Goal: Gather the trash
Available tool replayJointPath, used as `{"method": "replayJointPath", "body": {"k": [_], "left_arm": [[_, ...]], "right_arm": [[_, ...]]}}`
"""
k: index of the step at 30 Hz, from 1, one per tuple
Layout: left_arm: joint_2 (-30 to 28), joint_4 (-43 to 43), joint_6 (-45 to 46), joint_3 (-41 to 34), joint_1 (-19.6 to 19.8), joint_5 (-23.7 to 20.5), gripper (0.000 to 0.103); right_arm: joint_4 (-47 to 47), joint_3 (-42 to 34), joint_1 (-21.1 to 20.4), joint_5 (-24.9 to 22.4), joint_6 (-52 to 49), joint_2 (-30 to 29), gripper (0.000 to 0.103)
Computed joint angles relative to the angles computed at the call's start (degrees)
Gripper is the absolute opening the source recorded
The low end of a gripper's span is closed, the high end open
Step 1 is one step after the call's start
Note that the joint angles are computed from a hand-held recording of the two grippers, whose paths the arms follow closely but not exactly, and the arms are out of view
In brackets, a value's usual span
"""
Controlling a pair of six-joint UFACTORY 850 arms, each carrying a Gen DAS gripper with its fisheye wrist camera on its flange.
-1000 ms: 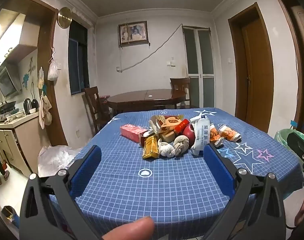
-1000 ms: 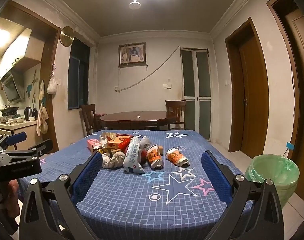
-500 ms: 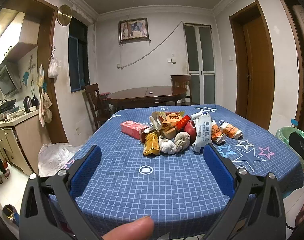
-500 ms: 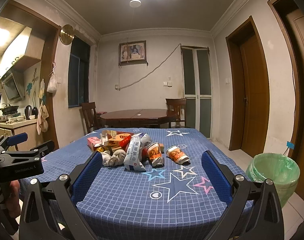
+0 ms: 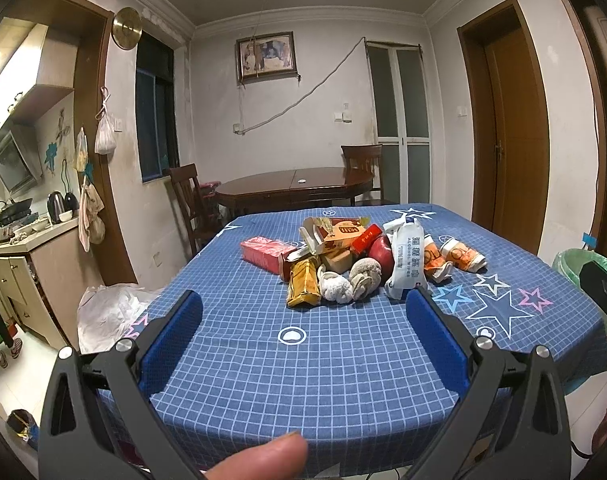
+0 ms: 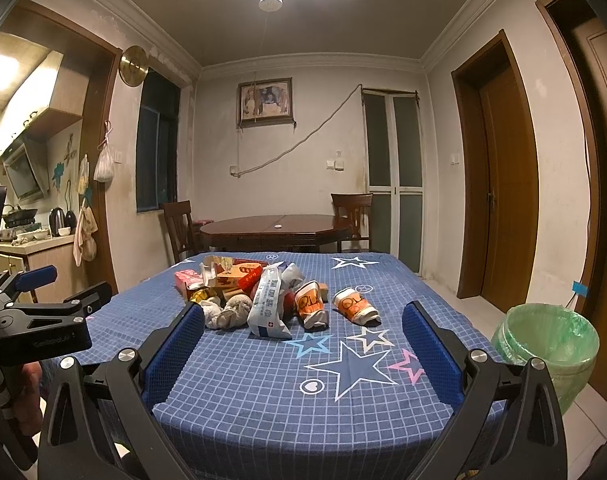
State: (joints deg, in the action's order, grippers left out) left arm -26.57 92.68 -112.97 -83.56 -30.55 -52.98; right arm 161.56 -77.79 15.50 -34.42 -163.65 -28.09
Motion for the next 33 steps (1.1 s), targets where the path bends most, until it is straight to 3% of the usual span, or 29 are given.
{"method": "replayJointPath", "body": {"k": [33], "left_arm": [[0.13,-0.14,0.2,0.28,0.03,0.2,0.098]], "right_arm": [[-0.43,-0.22,0.0,1.43,0.37,0.51,0.099]]}}
